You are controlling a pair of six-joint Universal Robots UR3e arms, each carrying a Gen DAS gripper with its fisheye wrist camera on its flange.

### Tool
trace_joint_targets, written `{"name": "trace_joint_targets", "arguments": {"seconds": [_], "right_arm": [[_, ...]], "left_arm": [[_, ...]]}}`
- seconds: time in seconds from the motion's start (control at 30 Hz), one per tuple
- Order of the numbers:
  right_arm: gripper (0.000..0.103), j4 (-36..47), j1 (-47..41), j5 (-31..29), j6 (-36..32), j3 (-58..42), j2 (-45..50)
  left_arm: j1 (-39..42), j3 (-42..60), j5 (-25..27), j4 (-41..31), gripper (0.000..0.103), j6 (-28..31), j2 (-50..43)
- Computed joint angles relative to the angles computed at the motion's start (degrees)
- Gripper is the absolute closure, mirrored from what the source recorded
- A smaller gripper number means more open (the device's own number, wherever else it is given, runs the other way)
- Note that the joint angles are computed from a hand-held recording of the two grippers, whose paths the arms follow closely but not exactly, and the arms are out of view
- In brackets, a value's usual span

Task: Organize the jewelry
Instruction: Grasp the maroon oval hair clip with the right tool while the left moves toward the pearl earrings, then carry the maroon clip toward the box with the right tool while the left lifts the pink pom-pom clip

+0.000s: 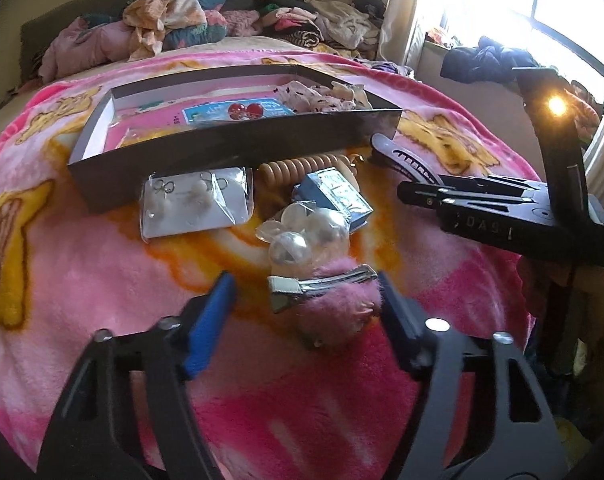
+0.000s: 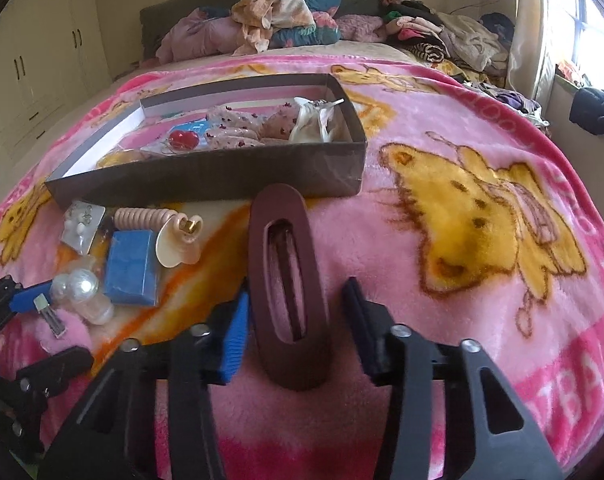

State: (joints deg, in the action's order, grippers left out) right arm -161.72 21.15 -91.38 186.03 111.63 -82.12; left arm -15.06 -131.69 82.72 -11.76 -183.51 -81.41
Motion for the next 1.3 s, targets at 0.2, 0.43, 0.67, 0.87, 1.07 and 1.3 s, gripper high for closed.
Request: {"name": "trace_joint_targets", "arguments": {"seconds": [0.2,0.43,0.67,0.87,1.07,1.3], "right_arm": [[0.072,-1.8,-1.4,2.0,0.7,3.1,-2.7],[0.072,-2.7,-2.3,4.5,1.6,5.5,-6.6],[0.074,-2.7,-1.0,5.2,2.2,5.4,-8.2],[0.074,-0.7,0.4,4.5,2.5,4.2,-8.0],[0.074,-2.5,-0.5,5.6,3.7,5.0,-8.8],[0.074,-2.5,-0.9,5.9,3.9,3.3,-10.2]], "left_arm": [[-0.6,-0.1,-0.1,0.1,0.069,0.1,0.2],[0.4,-1.0,-0.8,-0.1,0.070,-0.2,2.3],[2.8,-2.3,-2.1,-1.4,0.071,0.0,5.7],[6.0,-3.1,-3.7,-2.4,0.071,0.3,8.6],[9.1,-2.7,-4.9,-2.9,0.071,0.6,10.4],[13.5,-1.1,-6.7,-1.7,0.071,1.3,10.4]]}}
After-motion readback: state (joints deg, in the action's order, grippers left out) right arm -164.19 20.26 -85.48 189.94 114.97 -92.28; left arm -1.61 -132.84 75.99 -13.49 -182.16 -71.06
